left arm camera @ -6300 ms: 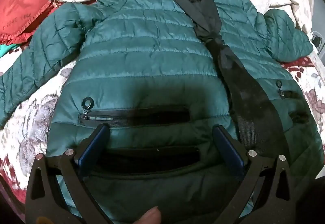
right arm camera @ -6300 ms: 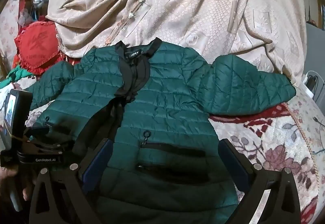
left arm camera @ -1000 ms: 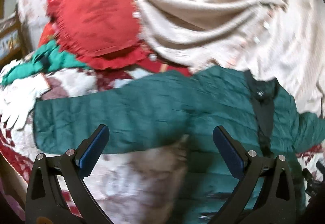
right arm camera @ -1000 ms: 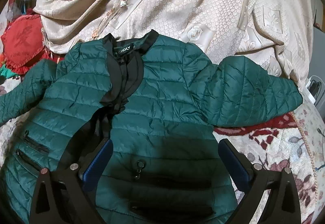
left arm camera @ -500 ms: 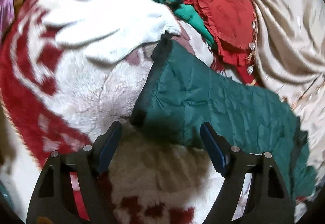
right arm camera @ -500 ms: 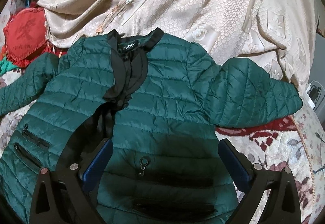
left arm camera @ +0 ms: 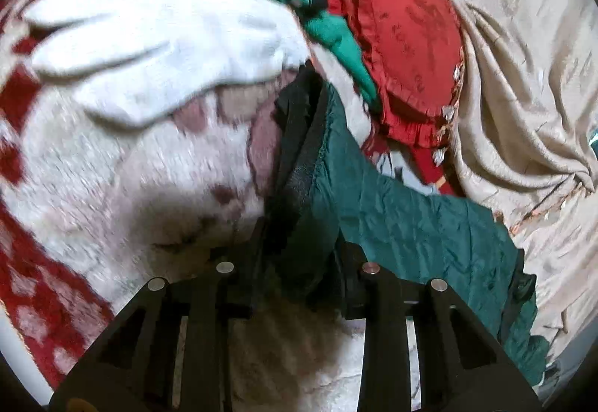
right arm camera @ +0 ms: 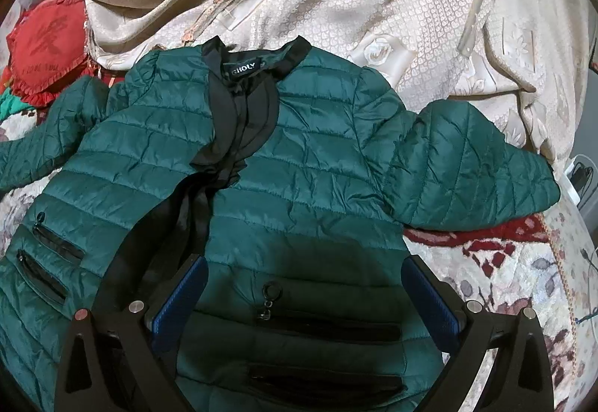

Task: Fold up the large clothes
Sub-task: 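Grasp the jacket sleeve with the left gripper and lift it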

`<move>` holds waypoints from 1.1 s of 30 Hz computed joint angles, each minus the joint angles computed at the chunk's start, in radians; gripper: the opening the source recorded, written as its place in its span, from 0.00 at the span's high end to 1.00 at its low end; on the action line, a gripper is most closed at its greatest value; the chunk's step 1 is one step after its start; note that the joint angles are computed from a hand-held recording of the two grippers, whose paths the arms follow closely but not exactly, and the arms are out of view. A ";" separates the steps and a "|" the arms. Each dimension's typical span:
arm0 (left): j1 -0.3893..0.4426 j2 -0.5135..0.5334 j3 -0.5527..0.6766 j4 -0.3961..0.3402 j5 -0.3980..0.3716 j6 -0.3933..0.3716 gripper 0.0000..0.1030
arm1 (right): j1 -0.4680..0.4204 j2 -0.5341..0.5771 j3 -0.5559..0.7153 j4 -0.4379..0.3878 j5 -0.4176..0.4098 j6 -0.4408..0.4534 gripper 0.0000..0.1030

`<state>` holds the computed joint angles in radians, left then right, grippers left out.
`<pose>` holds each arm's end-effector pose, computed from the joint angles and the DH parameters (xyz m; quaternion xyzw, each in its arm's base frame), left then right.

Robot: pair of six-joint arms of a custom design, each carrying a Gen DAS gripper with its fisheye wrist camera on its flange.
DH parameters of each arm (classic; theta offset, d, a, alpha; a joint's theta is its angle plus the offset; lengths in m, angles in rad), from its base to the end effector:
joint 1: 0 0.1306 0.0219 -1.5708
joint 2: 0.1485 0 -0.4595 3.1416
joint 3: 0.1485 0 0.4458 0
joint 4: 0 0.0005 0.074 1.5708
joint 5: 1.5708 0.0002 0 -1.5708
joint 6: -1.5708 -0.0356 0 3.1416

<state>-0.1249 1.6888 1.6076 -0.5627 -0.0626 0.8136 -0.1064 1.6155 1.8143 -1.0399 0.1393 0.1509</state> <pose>0.6697 -0.0823 0.4718 -0.3150 0.8369 -0.1771 0.4112 0.6157 -0.0712 0.5880 0.0041 0.9322 -0.1101 0.3447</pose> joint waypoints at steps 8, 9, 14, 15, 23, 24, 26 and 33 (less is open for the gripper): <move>0.022 0.059 0.089 -0.050 0.023 -0.063 0.52 | -0.001 0.002 0.001 -0.006 0.000 0.000 0.01; 0.024 0.064 0.095 -0.047 0.032 -0.066 0.47 | -0.001 0.003 0.001 -0.006 0.001 0.001 0.01; -0.001 0.090 0.141 -0.082 -0.024 -0.131 0.49 | 0.000 0.005 0.002 -0.008 0.003 -0.002 0.01; -0.002 0.094 0.150 -0.097 -0.022 -0.133 0.82 | -0.001 0.006 0.003 -0.008 0.001 -0.007 0.01; -0.049 0.097 0.261 -0.111 -0.035 -0.163 0.82 | -0.031 -0.017 -0.008 0.005 0.014 -0.020 0.01; -0.065 0.104 0.291 -0.109 -0.028 -0.167 0.82 | -0.039 -0.023 -0.014 0.009 0.013 -0.023 0.01; -0.100 0.122 0.349 -0.097 0.010 -0.182 0.82 | -0.052 -0.030 -0.018 0.012 0.003 -0.031 0.01; -0.242 0.279 0.675 -0.173 0.151 -0.235 0.82 | -0.089 -0.035 -0.014 0.005 -0.014 -0.059 0.01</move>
